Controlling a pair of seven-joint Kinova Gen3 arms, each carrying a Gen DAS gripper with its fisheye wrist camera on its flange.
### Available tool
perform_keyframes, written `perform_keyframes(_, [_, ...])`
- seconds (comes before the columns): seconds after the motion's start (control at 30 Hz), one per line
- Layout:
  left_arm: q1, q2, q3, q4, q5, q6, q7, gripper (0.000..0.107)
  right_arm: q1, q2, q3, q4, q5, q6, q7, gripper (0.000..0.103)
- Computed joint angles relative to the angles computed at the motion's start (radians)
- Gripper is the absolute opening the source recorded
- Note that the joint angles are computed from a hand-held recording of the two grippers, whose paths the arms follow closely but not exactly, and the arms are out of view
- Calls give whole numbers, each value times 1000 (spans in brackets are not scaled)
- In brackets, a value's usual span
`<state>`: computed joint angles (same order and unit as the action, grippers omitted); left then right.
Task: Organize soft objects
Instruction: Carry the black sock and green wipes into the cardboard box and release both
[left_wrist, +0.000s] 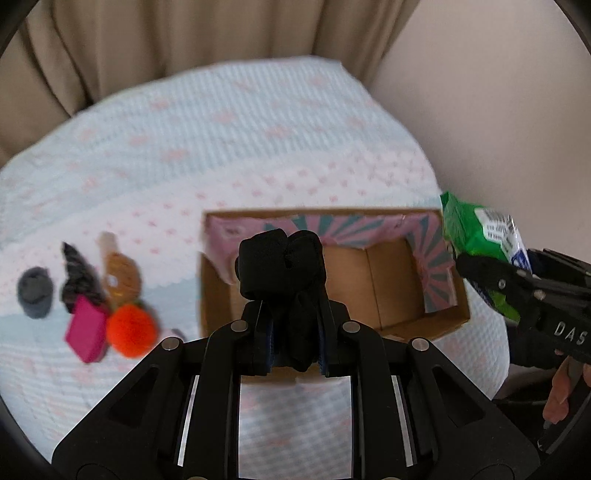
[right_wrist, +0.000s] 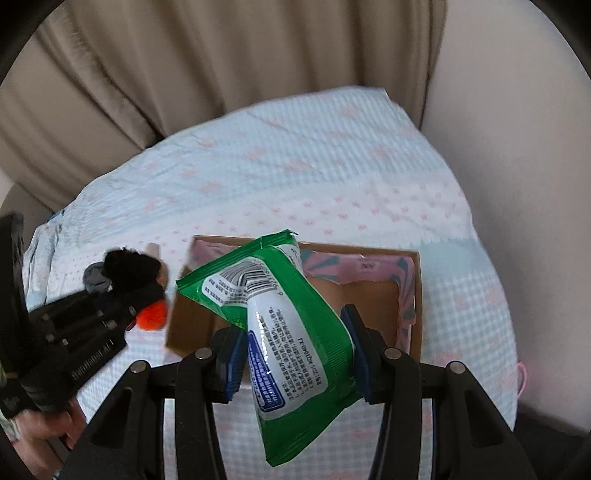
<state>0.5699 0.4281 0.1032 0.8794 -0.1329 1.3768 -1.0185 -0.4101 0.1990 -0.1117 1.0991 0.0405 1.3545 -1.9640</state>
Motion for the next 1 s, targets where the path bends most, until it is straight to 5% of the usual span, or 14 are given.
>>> perform_keyframes(0.17, [-11, 110, 8, -67, 39, 40, -35, 15, 62, 71, 18, 23, -80, -28, 6, 44])
perform_keyframes(0.37, [-10, 260, 2, -206, 81, 185, -91, 15, 110, 171, 23, 26, -149, -26, 22, 44])
perform_keyframes(0.63, [6, 307, -18, -269, 104, 252, -122, 17, 147, 210, 14, 57, -223, -25, 52, 46])
perform_keyframes(0.7, [22, 304, -34, -281, 78, 256, -129, 36, 154, 209, 14, 59, -234, -26, 56, 47])
perform_keyframes(0.73, [37, 304, -44, -294, 58, 269, -132, 75, 150, 207, 18, 57, -227, -25, 54, 51])
perform_keyframes(0.77, [36, 304, -44, -299, 55, 276, -137, 101, 145, 203, 21, 58, -218, -30, 50, 56])
perform_keyframes(0.83, [34, 287, -40, -269, 58, 261, -149, 103, 149, 196, 22, 63, -220, -45, 49, 103])
perform_keyframes(1.0, [43, 233, -34, -162, 51, 210, -149, 103, 156, 163, 20, 100, -216, -85, 71, 103])
